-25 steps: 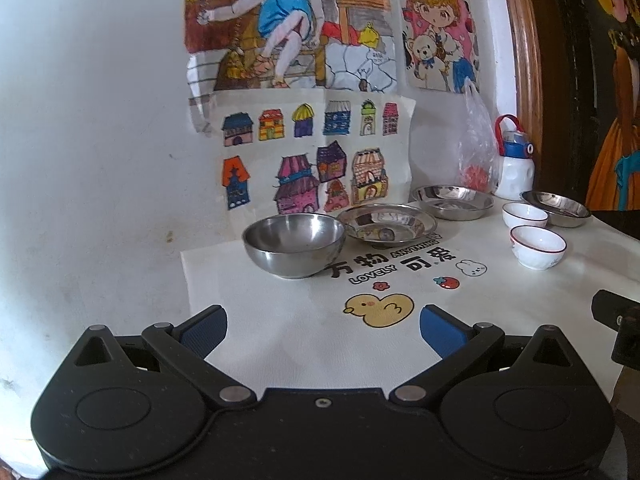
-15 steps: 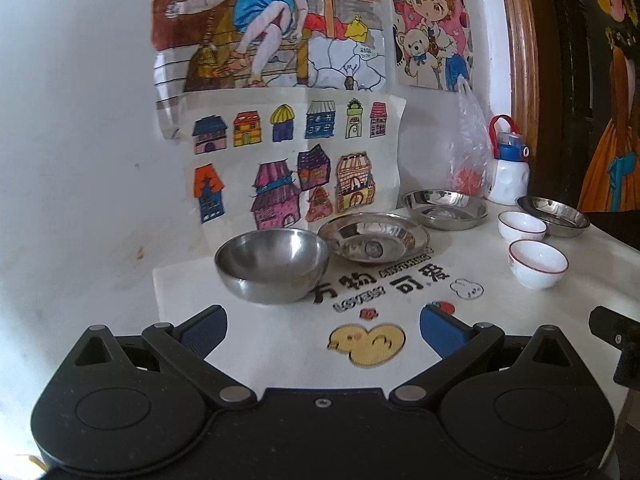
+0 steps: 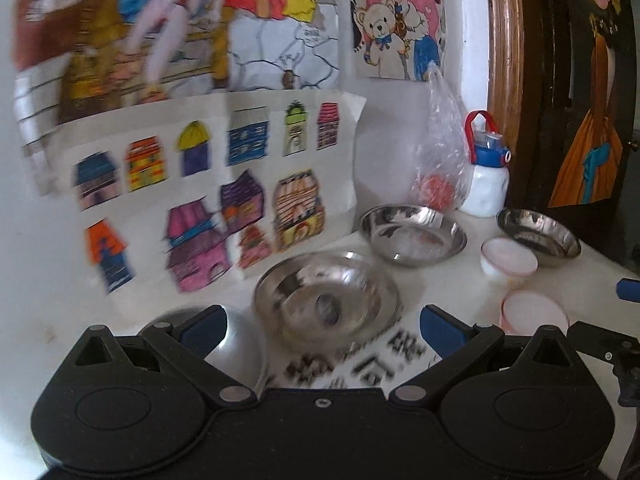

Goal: Organize plates and bowls
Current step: 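Move both tools toward the shallow steel plates beside the water bottle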

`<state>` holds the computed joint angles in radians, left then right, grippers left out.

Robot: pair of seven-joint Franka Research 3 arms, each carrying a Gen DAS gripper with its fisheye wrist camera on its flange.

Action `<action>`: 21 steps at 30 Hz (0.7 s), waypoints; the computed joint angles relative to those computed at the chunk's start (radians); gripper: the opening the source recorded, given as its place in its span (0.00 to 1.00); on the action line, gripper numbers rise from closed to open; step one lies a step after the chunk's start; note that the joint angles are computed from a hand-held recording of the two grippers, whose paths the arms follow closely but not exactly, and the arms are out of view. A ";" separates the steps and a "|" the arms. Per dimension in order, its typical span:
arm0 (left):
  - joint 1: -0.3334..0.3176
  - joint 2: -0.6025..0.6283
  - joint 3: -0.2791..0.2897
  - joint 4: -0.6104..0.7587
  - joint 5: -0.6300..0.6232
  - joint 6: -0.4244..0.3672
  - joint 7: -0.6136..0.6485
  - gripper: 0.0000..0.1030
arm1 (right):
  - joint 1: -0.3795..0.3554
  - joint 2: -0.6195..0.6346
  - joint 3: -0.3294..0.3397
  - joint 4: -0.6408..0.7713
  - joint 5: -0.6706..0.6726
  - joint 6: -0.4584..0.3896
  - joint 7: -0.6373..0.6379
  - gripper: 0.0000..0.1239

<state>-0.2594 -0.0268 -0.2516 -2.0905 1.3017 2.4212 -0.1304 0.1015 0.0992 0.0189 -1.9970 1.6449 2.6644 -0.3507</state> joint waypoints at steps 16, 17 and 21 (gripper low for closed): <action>-0.032 0.447 0.149 0.552 -0.145 0.160 0.354 0.99 | -0.083 0.397 0.056 0.520 -0.341 0.117 0.435 0.83; -0.038 0.483 0.155 0.599 -0.165 0.171 0.379 0.99 | -0.085 0.424 0.054 0.553 -0.372 0.125 0.472 0.83; -0.047 0.645 0.156 0.817 -0.289 0.202 0.512 0.99 | -0.081 0.524 0.030 0.662 -0.508 0.156 0.640 0.83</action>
<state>-0.3059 0.6186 -0.0955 -1.2738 1.0128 2.6232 0.3811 0.0210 0.6230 0.0487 -1.3347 1.1366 2.8208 0.2897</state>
